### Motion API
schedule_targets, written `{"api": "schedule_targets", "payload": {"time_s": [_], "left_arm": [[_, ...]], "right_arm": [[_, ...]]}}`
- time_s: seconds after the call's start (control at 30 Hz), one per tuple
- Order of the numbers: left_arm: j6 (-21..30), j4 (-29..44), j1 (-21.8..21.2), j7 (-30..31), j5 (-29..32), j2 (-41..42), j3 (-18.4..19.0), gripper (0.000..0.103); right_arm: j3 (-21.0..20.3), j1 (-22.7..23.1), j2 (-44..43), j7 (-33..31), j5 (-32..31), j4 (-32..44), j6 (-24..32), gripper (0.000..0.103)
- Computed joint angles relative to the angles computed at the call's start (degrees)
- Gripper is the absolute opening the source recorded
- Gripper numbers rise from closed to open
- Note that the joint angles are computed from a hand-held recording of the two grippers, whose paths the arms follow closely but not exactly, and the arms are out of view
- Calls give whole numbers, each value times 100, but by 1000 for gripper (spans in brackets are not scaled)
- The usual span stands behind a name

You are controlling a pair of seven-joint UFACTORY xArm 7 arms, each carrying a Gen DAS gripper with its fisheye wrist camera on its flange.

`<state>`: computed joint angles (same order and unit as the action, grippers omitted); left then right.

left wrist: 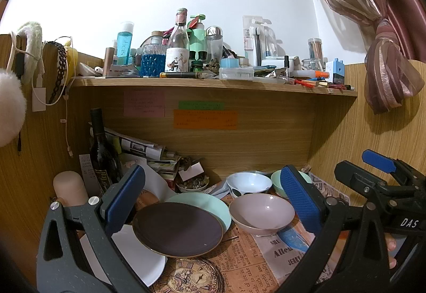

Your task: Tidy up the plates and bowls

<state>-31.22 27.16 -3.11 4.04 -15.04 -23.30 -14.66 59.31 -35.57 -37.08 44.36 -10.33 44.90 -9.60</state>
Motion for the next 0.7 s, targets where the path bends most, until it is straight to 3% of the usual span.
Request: {"api": "schedule_targets", "payload": {"time_s": [0.37,0.7], "left_arm": [[-38,-8,-44,-11,32,54,68,103],[77,-4,-212,-237,508,205,495,103]], "right_arm": [[54,-40,-2,28,-3,35,20,103],[332,-264,49,96,-56,174,116,103]]}}
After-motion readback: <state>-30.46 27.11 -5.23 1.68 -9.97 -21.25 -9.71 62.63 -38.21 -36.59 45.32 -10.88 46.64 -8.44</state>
